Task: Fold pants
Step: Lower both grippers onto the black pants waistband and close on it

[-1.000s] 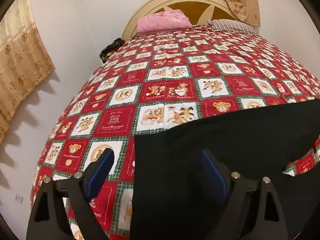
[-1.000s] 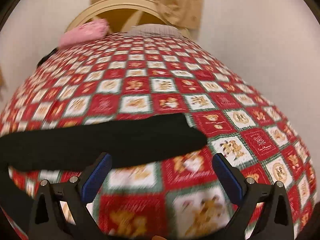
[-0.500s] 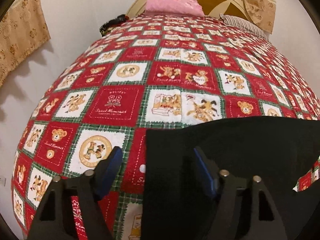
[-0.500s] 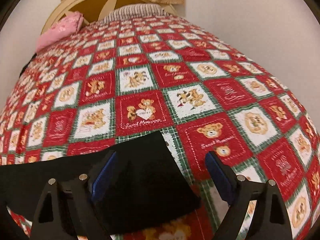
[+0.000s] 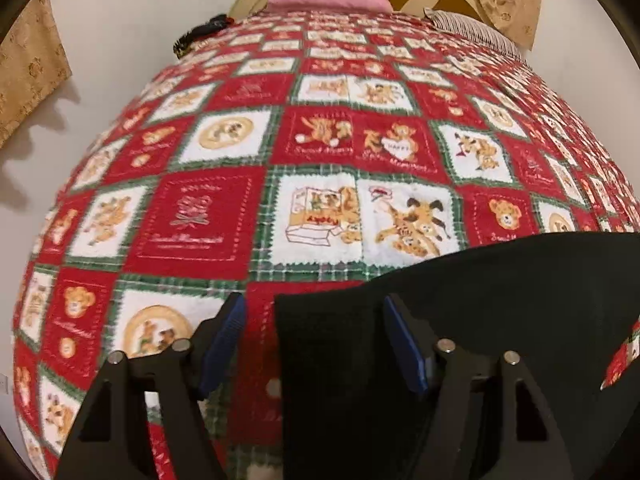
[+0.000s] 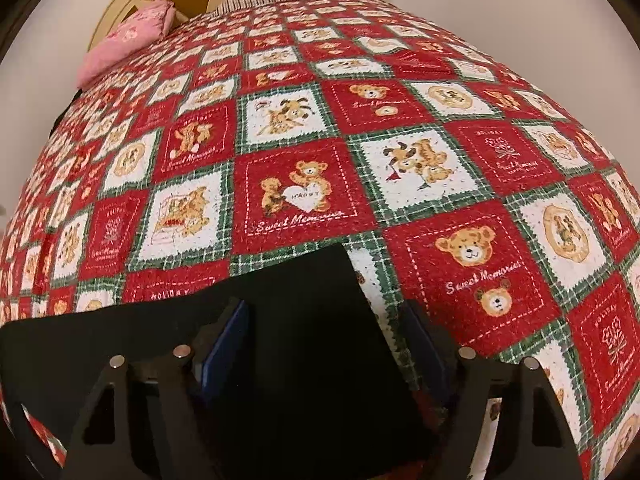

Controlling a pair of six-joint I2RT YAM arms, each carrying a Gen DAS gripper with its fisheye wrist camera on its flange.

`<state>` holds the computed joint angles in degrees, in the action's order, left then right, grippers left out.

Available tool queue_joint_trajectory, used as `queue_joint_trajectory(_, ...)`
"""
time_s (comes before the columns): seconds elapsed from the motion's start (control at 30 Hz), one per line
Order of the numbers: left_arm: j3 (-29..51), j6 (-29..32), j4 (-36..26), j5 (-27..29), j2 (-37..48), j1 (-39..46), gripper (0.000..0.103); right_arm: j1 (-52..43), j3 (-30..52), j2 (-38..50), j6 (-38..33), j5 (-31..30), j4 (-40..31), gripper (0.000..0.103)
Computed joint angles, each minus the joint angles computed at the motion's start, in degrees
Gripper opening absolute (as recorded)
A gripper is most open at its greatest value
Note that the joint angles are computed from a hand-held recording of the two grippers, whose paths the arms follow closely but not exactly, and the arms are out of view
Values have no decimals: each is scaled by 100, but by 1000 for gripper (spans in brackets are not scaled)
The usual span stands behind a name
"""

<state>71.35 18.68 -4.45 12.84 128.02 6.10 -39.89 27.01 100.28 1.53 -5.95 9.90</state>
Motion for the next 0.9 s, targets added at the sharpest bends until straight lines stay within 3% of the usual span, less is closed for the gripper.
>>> queue_joint_trajectory(0.23, 101, 240, -100, 179, 110, 27, 62, -237, 255, 170, -479, -366, -282, 66)
queue_joint_trajectory(0.33, 111, 389, -77, 311, 127, 44, 55, -339, 452, 293, -592, -522, -475, 65)
queue_joint_trajectory(0.43, 173, 399, -99, 260, 157, 0, 55, -386, 579, 347, -622, -638, -607, 65)
queue_joint_trajectory(0.57, 271, 379, -204, 255, 201, -6, 55, -840, 821, 413, -519, -1261, -838, 65)
queue_joint_trajectory(0.9, 301, 338, -149, 276, 267, -29, 56, -912, 876, 542, -575, -1388, -767, 65)
